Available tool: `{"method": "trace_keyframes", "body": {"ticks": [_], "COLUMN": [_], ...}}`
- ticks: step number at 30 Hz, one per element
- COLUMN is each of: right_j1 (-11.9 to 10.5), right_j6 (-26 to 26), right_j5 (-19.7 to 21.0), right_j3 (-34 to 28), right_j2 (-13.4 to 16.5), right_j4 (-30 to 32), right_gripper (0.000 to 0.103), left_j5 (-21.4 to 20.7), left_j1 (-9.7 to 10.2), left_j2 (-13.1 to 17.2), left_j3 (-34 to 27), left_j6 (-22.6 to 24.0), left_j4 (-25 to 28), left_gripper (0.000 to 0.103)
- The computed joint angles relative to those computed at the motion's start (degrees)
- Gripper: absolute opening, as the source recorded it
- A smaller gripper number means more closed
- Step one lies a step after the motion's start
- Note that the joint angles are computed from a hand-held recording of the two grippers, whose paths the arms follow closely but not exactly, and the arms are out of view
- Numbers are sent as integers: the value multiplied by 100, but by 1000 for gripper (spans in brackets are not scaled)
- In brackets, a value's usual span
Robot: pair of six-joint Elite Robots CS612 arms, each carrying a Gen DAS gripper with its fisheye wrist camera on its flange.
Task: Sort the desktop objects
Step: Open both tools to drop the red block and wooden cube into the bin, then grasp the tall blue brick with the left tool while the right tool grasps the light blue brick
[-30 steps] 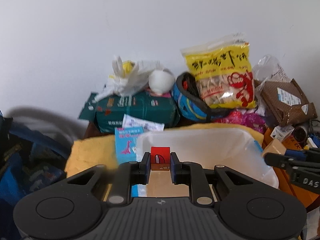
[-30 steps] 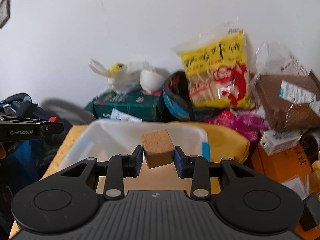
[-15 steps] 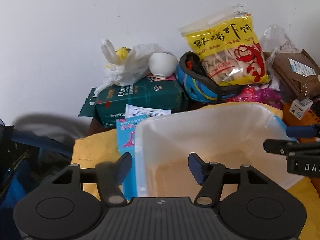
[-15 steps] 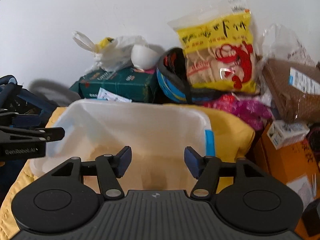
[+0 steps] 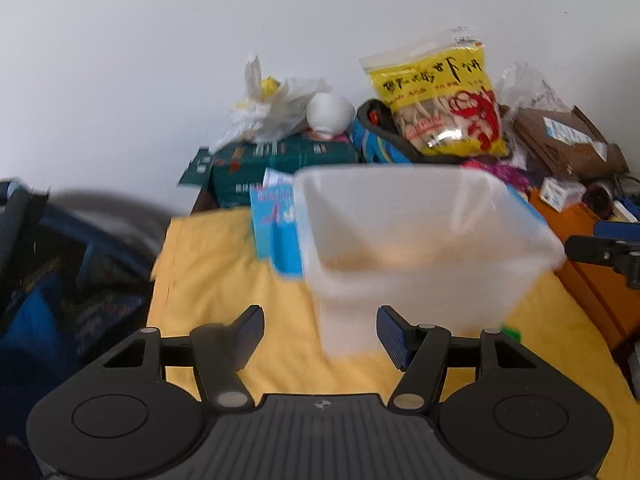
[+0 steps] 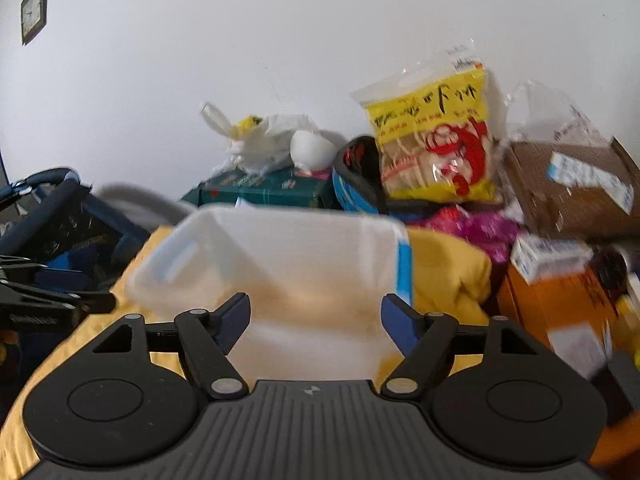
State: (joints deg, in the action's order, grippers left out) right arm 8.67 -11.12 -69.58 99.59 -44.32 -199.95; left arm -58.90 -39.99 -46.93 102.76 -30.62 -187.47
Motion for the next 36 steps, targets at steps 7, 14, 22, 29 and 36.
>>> {"method": "trace_keyframes", "body": {"ticks": [7,14,22,29,36], "right_j1": [-105,-194,-182,-149,-81], "right_j6": [-141,-244,-592,-570,-711], "right_j5": [-446,-593,-633,-648,-627], "right_j3": [671,1003,1125,1092,932], "right_j2": [-29,-28,31,65,133], "right_j4": [218,485,364,394,562], "right_gripper": [73,71,62,58,45], "left_j5": [-91,-255,-342,-519,-650], "left_j1": [-413,-817,-866,-847,-830], "left_j2": [-18,95,311,388,405], "left_j3": [629,848,622,526,566], "left_j6": [-706,-902,-1118,-955,-766], "left_j4": [140,162,403,323,67], "left_gripper": [66,66,58,36,14]}}
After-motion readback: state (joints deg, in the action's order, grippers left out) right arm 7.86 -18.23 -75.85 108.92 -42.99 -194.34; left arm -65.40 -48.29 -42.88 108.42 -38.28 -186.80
